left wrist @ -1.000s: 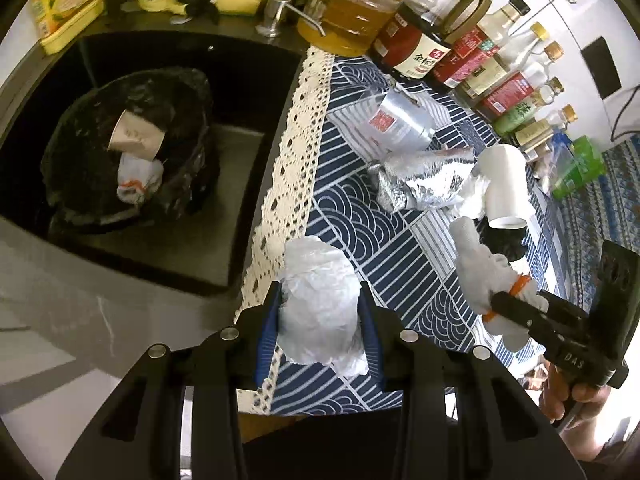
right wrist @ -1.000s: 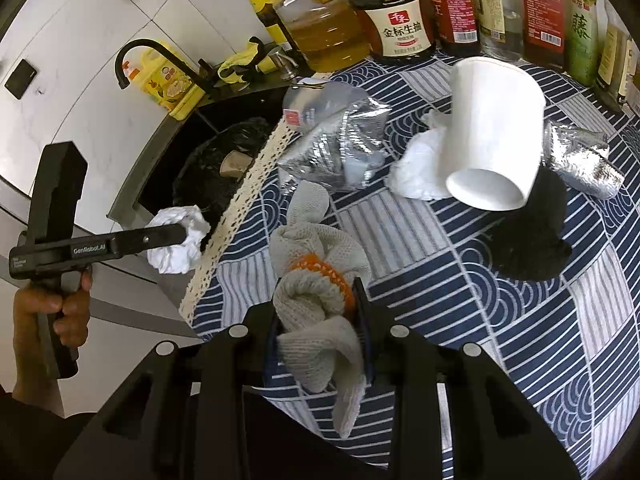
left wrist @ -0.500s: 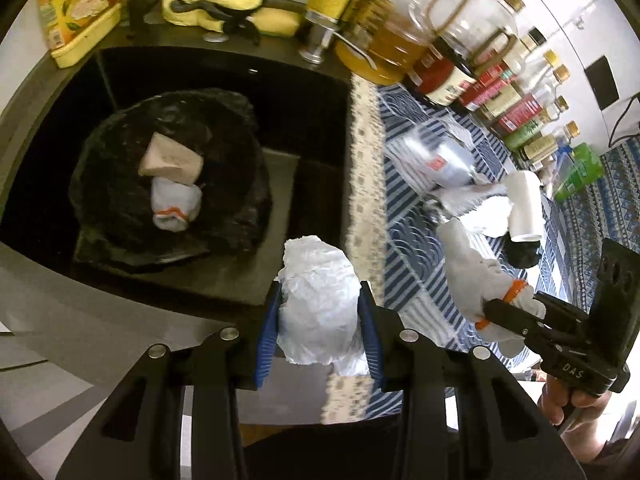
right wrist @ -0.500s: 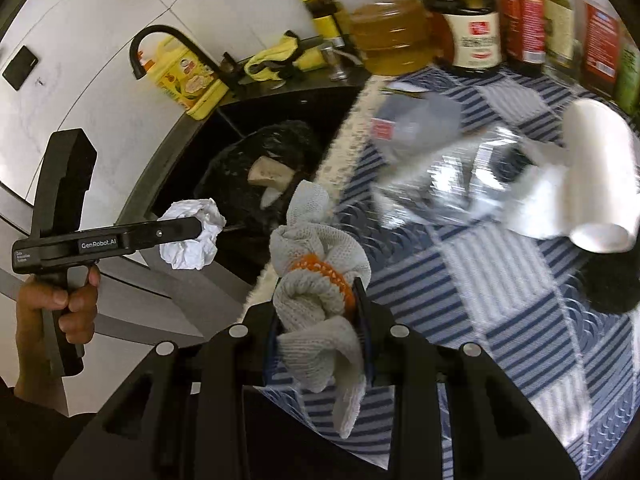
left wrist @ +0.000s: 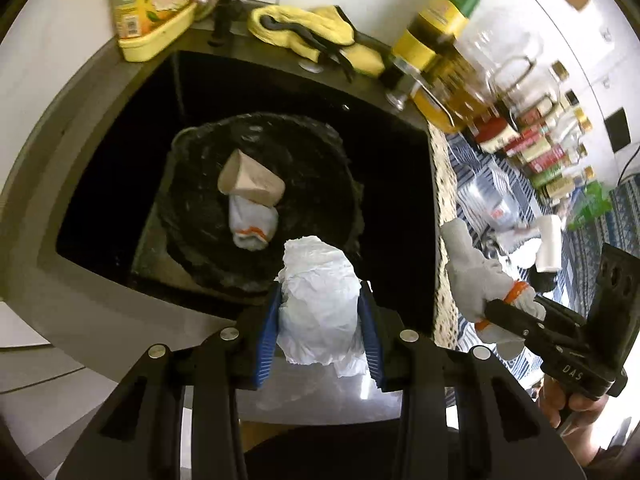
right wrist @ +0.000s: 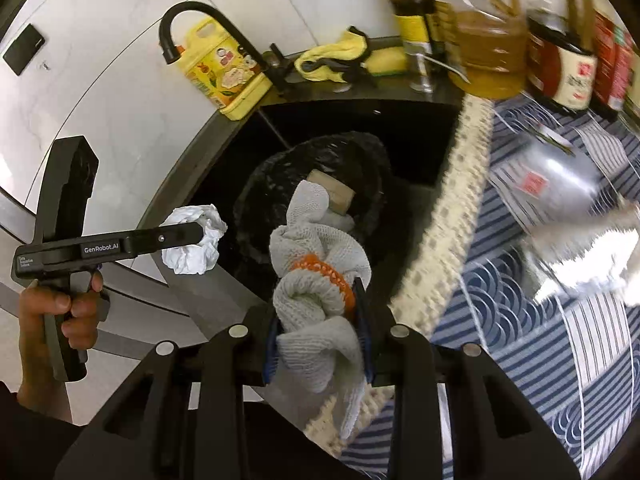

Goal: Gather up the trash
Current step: 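Carry the tissue with the left tool while the right tool carries the glove to the trash bag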

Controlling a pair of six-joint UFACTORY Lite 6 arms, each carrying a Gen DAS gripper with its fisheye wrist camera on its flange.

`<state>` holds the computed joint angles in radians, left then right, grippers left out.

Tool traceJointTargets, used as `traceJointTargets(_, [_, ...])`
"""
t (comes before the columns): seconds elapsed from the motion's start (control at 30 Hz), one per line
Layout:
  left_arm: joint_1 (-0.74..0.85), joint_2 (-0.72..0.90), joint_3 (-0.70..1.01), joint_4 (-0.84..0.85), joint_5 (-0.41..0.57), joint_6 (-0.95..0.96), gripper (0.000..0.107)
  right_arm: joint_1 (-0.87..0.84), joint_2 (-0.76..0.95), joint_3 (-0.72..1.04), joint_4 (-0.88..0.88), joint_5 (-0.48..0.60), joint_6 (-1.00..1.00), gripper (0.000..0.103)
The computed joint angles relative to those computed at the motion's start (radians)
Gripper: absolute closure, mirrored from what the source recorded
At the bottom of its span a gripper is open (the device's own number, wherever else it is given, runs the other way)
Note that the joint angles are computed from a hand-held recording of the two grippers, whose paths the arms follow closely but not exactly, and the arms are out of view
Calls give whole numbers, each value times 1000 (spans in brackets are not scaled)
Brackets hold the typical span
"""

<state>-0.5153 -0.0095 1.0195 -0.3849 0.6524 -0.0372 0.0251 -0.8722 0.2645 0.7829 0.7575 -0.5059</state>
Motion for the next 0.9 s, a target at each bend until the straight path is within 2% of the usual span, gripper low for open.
traceJointTargets(0.03, [30, 1, 3, -18, 5, 34, 72, 71, 57, 33, -7, -62, 35, 71])
traceJointTargets(0.2, [131, 28, 28, -81, 23, 156, 72, 213, 258, 151, 20, -209, 54, 71])
traceJointTargets(0.43, [233, 154, 126, -162, 37, 292, 71, 296, 534, 349, 48, -319, 21, 71])
traceJointTargets(0.63, [274, 302, 234, -202, 56, 341, 71, 316, 768, 547, 72, -339, -17, 71])
traceJointTargets(0.9, [307, 476, 355, -200, 85, 333, 71, 279, 1041, 772, 95, -292, -95, 70])
